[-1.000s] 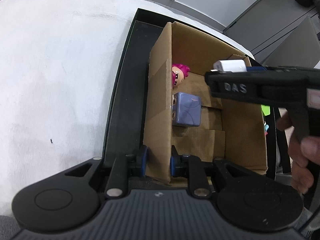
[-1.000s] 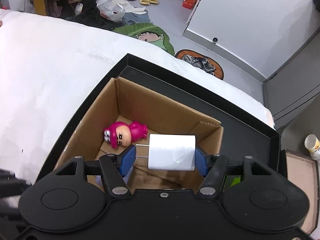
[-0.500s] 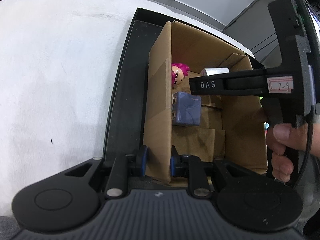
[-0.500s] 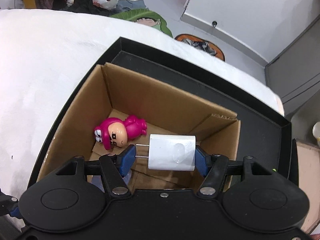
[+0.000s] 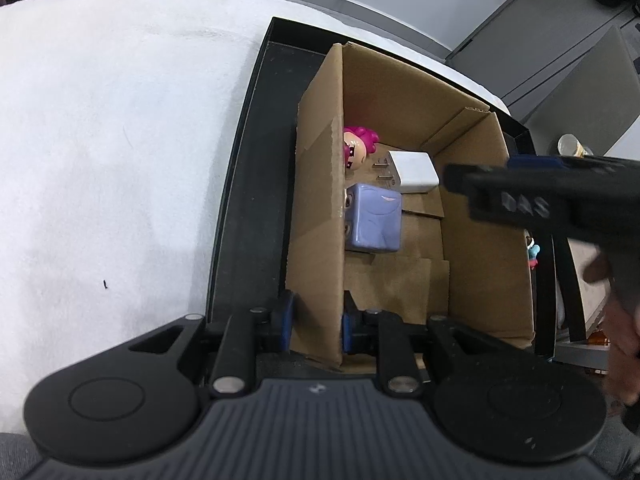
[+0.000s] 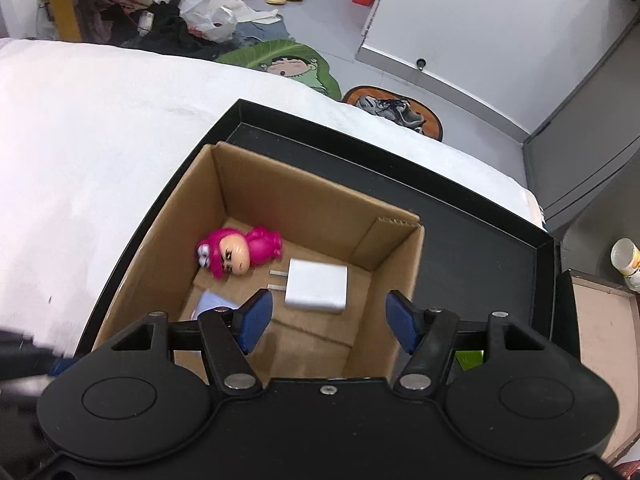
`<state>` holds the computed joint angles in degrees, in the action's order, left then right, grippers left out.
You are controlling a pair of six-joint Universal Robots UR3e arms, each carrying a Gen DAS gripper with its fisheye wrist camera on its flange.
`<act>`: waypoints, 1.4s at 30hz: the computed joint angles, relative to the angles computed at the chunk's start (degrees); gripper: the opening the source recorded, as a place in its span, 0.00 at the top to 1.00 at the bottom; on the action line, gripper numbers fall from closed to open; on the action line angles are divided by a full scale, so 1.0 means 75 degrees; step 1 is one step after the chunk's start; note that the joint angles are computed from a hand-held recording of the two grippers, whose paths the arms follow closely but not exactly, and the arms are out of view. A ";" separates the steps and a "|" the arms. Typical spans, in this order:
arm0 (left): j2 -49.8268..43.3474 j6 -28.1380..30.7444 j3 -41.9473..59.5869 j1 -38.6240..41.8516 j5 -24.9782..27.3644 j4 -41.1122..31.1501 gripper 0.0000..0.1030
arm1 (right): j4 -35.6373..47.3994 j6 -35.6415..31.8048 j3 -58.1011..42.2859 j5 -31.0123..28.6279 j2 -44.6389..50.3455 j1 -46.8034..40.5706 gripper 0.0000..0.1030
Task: Organize rigid objects
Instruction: 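Lower the charger plug into the box and open the right gripper, then move the right gripper over the green hexagonal box on the tray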
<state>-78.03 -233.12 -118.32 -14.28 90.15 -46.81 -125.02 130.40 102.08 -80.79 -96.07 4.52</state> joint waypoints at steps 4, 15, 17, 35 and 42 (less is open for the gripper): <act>0.0008 -0.0049 -0.0014 -0.0023 0.0017 0.0015 0.79 | 0.0415 -0.0382 0.0012 0.0241 -0.0414 -0.0404 0.39; -0.0154 -0.0167 0.0197 -0.0173 0.0193 -0.0102 0.79 | 0.0753 -0.1310 0.0145 0.0789 -0.1042 -0.1704 0.38; -0.0162 -0.0180 0.0201 -0.0189 0.0214 -0.0099 0.79 | 0.0799 -0.1396 0.0172 0.0877 -0.1084 -0.1909 0.37; -0.0169 -0.0224 0.0196 -0.0245 0.0272 -0.0094 0.79 | 0.0866 -0.2019 0.0032 0.2119 -0.0259 -0.3795 0.17; -0.0134 -0.0242 0.0146 -0.0247 0.0264 -0.0062 0.80 | 0.0286 -0.1863 0.0215 0.2100 0.0132 -0.3730 0.13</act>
<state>-79.03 -234.94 -117.22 -16.13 92.13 -47.28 -122.87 116.43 103.69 -65.03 -95.08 -23.46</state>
